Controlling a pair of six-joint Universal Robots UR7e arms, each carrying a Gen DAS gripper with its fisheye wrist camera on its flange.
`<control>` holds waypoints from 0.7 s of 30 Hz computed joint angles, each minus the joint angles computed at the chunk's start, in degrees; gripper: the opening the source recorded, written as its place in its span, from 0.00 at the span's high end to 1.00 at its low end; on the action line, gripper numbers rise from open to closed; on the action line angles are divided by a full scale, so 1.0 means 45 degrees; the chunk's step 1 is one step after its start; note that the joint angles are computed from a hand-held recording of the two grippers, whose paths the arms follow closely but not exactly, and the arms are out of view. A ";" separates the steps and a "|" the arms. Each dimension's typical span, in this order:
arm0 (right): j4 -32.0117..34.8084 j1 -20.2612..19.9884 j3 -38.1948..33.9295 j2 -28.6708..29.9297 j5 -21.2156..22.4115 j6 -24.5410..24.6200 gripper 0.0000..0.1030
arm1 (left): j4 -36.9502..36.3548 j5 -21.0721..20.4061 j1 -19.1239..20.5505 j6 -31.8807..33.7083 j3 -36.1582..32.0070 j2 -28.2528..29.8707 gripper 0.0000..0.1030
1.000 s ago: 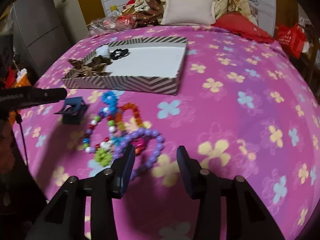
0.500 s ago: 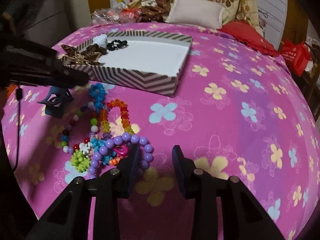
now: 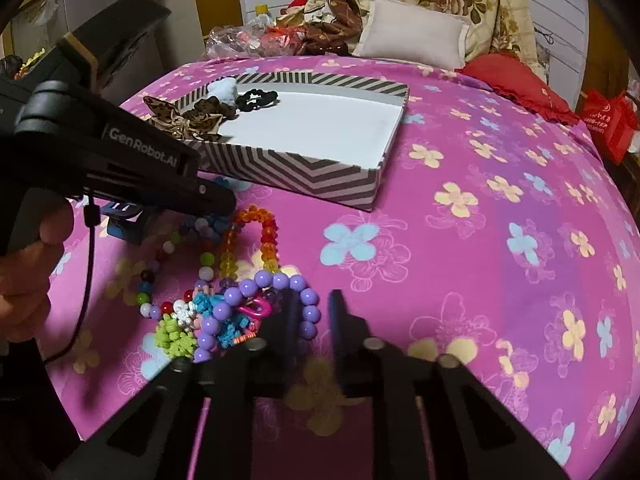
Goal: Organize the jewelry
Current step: 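Grasp the blue beaded bracelet with the left tool while the right tool grasps the purple bracelet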
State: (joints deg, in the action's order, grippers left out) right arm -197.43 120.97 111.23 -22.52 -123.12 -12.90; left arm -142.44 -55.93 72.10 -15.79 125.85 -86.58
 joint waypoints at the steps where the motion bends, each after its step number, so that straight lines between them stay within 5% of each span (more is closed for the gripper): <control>1: -0.0018 -0.0036 0.0044 -0.0037 0.0110 0.0040 0.90 | -0.0063 -0.0176 0.0070 0.0160 -0.0034 0.0042 0.78; 6: -0.0286 -0.0093 0.0251 -0.0191 0.0414 0.0254 0.91 | -0.0365 -0.0648 0.0150 0.0881 0.0053 -0.0194 0.87; 21: -0.0499 0.0733 0.0539 -0.1388 0.0714 0.0352 0.91 | -0.0150 -0.1154 -0.0739 0.1532 0.0062 -0.2147 0.88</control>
